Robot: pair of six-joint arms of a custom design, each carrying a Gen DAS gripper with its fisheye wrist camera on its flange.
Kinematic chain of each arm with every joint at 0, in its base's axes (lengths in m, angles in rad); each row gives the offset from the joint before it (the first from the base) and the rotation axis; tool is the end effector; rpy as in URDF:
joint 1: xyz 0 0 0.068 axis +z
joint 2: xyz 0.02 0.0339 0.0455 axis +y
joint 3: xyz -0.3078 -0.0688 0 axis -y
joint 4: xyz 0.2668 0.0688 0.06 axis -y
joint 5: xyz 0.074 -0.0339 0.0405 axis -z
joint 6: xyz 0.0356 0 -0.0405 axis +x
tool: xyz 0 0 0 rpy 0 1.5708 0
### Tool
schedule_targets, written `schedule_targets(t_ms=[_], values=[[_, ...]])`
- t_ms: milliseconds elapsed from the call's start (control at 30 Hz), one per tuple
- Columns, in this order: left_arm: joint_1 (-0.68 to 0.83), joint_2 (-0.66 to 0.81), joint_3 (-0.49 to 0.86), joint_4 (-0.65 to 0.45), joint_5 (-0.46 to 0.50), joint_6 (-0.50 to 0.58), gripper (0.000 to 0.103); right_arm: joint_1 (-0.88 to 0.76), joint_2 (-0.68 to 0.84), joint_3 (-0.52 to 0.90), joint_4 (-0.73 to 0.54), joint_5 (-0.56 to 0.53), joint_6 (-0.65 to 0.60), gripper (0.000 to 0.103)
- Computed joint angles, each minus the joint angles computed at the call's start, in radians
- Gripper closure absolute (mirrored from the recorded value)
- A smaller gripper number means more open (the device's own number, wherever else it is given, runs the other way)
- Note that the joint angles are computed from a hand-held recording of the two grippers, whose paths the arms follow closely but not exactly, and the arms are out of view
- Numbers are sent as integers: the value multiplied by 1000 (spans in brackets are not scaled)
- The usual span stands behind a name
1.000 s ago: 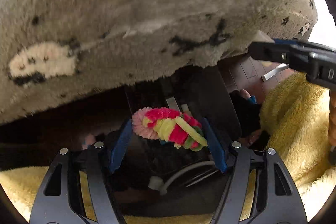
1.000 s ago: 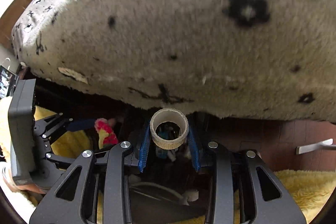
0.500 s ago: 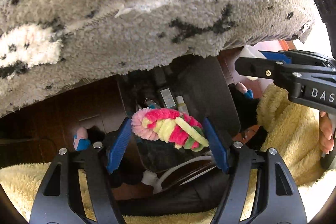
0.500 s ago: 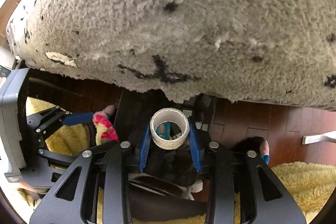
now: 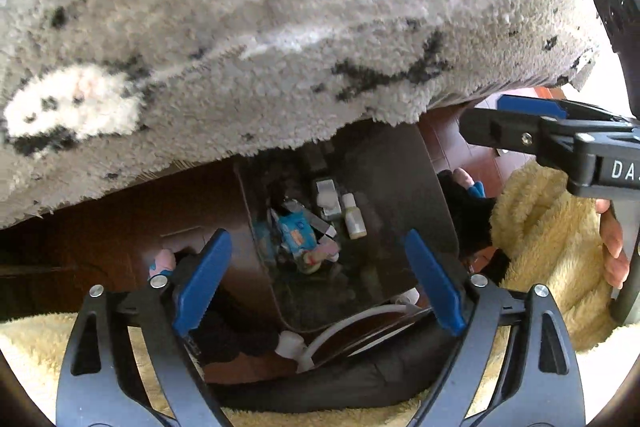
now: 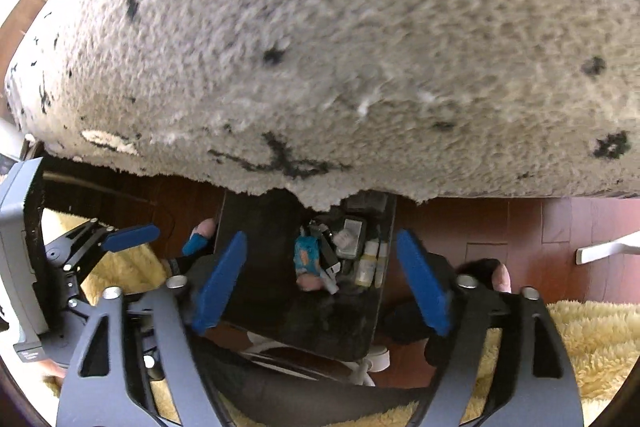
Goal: Collect trash
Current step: 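Lower the tape roll and toy into the bin and open both tools, then raise both open tools back over the bed toward the remaining items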
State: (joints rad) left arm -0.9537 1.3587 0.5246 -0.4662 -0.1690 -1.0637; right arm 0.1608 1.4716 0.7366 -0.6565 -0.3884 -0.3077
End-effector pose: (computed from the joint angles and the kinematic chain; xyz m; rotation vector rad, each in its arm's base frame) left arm 0.1253 -0.1662 0.1520 -0.1894 2.8426 -0.1994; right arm 0.2414 0.0528 0.1802 -0.7195 2.7953 0.5470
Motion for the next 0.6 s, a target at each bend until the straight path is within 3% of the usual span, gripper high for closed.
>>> schedule_targets(t_ms=[67,400,600], values=[[-5,-20,14,-47,-27,-11,17,-13,-5,5,-3,4,-5,11],[-35,-216,121,-337,-164,-73,17,-90,-84,100,-126,-50,-63,11],[-19,-310,268,-506,-267,-23,17,-140,-157,240,-223,-66,-131,7]])
